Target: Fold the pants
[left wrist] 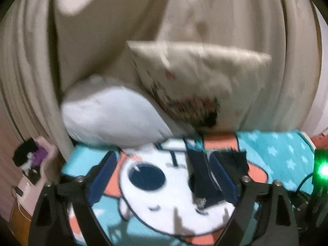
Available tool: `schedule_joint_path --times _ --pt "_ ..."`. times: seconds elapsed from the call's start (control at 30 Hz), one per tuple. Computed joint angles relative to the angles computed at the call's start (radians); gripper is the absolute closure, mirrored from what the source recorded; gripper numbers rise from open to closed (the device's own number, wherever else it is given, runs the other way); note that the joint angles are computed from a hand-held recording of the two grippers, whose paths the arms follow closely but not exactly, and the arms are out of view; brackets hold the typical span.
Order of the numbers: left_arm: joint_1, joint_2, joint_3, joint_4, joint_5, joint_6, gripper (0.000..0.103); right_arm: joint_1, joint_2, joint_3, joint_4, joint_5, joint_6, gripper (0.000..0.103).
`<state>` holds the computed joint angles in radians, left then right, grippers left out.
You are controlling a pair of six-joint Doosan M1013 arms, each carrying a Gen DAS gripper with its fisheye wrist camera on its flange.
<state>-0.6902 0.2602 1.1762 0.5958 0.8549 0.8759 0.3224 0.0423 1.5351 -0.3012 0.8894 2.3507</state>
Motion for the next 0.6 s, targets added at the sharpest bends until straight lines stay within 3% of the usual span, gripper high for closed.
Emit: schedule_joint_path --times 0.03,0.1,0.27,0.33,0.43,0.53,0.6 --pt "-0.009 -0.010 0.015 0.073 -0.014 -0.053 0.001 0.002 -0.001 0.000 -0.002 0.000 0.003 0.033" --pt "-0.026 -0.034 0.051 0.232 -0.052 -0.179 0.000 0.004 -0.004 0.002 -0.005 -0.001 0.007 0.032" --pt "-0.038 -0.061 0.090 0.401 -0.132 -0.315 0.000 0.008 -0.011 0.012 -0.023 0.006 0.034 0.031" --pt "-0.034 -0.058 0.080 0.339 -0.169 -0.223 0.000 0.007 -0.016 0.020 -0.024 0.007 0.047 0.031" --pt "-0.013 -0.038 0.035 0.042 -0.170 0.050 0.000 0.006 -0.023 0.032 -0.025 0.009 0.065 0.031" --pt "0.001 -0.001 -0.023 -0.184 -0.056 0.223 0.000 0.006 -0.028 0.041 -0.034 0.025 0.083 0.031" --pt "0.002 0.024 -0.052 -0.232 0.026 0.271 0.000 0.007 -0.028 0.044 -0.037 0.040 0.092 0.030"
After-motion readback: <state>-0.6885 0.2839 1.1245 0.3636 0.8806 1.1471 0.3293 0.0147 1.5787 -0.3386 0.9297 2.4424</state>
